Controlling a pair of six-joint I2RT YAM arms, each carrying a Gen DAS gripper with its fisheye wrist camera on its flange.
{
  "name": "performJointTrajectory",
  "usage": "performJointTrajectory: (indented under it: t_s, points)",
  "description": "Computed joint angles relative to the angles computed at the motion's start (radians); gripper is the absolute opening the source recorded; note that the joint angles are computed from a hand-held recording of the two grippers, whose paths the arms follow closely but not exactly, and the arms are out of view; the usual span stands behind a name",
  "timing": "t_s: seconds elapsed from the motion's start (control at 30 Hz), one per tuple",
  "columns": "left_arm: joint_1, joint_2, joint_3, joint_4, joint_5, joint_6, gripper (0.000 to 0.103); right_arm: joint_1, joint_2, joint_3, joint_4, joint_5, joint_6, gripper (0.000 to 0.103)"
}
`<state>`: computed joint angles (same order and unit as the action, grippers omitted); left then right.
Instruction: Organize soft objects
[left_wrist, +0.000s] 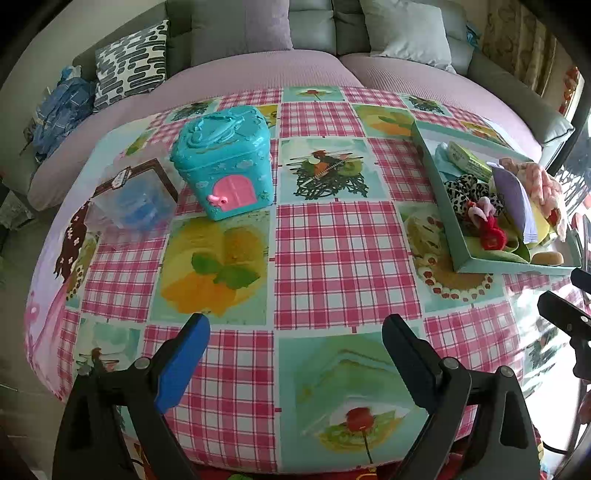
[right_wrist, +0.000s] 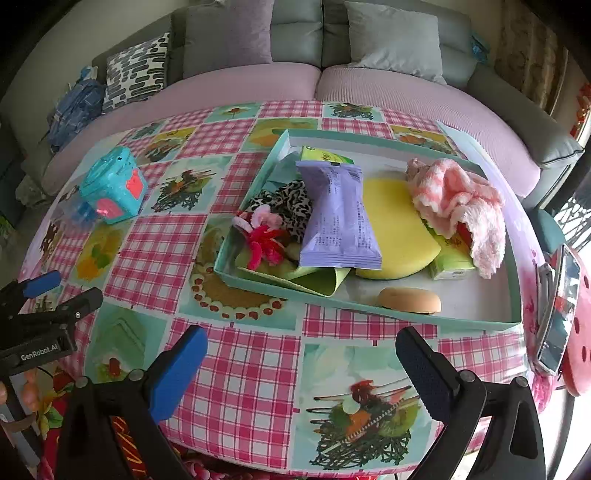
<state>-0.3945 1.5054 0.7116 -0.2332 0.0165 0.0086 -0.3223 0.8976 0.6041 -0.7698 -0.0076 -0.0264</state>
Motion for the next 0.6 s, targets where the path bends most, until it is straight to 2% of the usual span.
performJointTrajectory:
  t_s: [0.43, 0.6]
  points:
    - [-0.035, -0.045, -0.021, 0.003, -0.122, -0.020, 0.095, 0.029, -0.007, 0.009, -0.017, 0.023, 0.016, 0.103]
    - [-0.036, -0.041, -0.023, 0.006, -0.137, -0.019, 0.095, 0.031, -0.006, 0.009, -0.016, 0.025, 0.019, 0.103]
